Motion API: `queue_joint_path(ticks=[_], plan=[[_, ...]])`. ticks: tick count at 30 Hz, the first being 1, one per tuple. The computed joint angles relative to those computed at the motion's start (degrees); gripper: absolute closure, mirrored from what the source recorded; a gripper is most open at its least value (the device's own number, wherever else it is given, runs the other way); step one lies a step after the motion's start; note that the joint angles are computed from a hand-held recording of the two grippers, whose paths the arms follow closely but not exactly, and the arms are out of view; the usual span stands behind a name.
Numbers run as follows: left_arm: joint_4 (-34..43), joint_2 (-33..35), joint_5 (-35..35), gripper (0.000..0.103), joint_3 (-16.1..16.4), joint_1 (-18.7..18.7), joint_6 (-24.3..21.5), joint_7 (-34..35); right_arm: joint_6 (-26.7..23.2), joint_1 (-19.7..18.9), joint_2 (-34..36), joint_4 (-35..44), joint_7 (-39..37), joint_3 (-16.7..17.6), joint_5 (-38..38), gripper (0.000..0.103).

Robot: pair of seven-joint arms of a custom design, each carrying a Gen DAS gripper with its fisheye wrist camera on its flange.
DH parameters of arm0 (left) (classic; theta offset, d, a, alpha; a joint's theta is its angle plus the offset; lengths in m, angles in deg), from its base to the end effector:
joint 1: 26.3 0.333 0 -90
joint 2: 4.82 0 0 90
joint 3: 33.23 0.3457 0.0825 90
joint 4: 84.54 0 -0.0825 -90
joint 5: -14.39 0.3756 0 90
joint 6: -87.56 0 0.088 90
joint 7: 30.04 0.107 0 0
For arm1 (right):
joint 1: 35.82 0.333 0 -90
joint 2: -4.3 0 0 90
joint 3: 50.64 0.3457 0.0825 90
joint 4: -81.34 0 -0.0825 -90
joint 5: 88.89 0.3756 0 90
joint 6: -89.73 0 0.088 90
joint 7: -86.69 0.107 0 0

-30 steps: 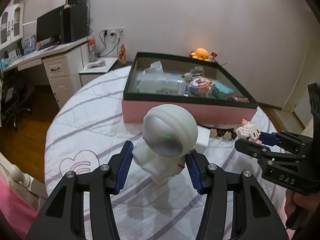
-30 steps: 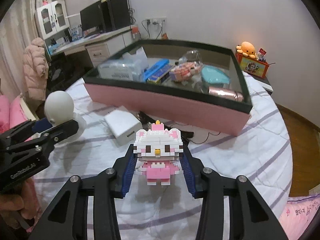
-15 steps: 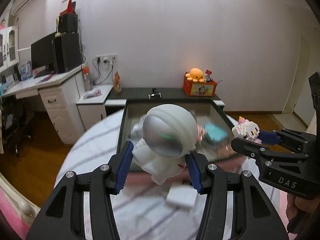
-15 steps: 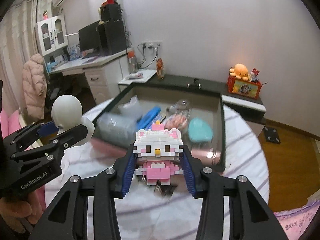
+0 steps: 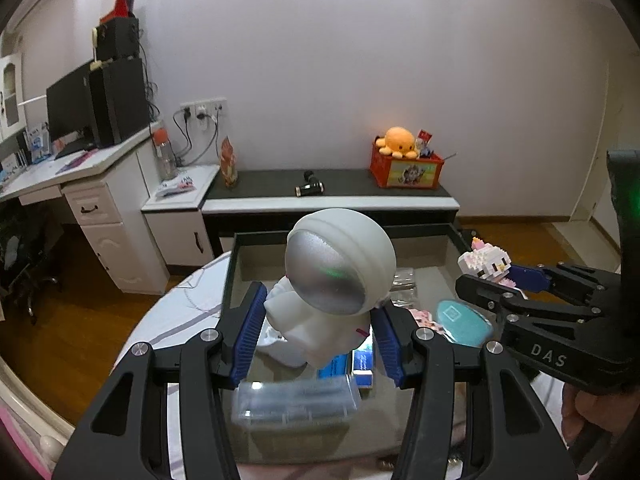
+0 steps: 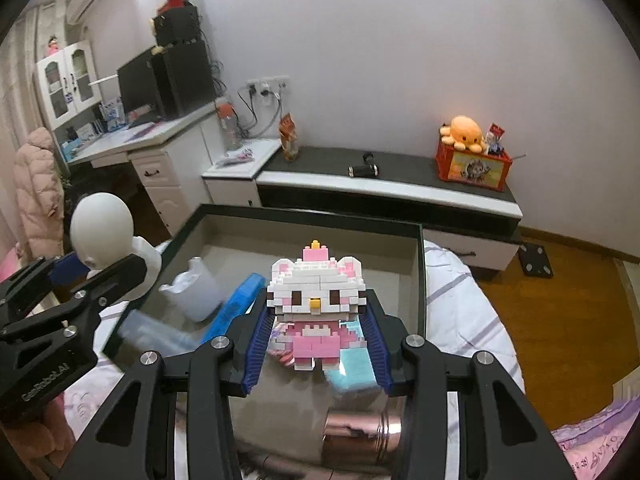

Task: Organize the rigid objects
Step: 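Lower both items into the pink box and open both tools, then withdraw both tools and approach the plug adapter and black cable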

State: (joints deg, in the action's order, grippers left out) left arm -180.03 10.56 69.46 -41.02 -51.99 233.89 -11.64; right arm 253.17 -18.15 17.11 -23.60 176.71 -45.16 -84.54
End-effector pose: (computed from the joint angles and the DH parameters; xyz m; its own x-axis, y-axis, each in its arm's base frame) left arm 0.5692 -0.3770 0.5479 0.0156 -0.9996 0.0244 -0.6073 -0.0288 -0.7940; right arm 0.6160 0.2525 0.5385 0.3565 -0.9301 -0.0885 -0.6756 -0.1912 -0.7121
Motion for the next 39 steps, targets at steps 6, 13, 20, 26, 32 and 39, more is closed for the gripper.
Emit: queue_joint_path(ticks=[6, 13, 20, 26, 32, 39], plan=[[2.9, 3.7, -3.5, 0.051, 0.7, 0.2, 0.3, 3.2, -2.4, -0.2, 4.0, 3.7, 0.6, -0.2, 0.0, 0.058], [4.5, 5.1, -5.2, 0.049, 1.6, -0.7, -0.8, 5.7, -4.2, 0.1, 5.4, 5.9, 1.1, -0.9, -1.0, 0.058], [3.6, 4.0, -2.9, 0.025, 2.7, -1.9, -1.2, 3.6, -4.9, 0.9, 5.6, 6.5, 2.8, -1.4, -2.9, 0.044], [-0.9, -0.7, 4.2, 0.001, 1.9, -2.0, -1.9, -3.3, -3.0, 0.3, 3.7, 4.3, 2.6, -0.8, -1.7, 0.018], [-7.1, -7.2, 10.6, 0.000, -1.6, -0.8, -4.2, -9.6, 1.5, 1.1, -1.4, -2.2, 5.2, -1.2, -2.4, 0.000], [-13.3, -14.4, 14.3, 0.000, -6.8, 1.1, -7.5, -15.1, 7.8, 1.9, -9.9, -12.4, 8.8, -0.8, -4.8, 0.000]])
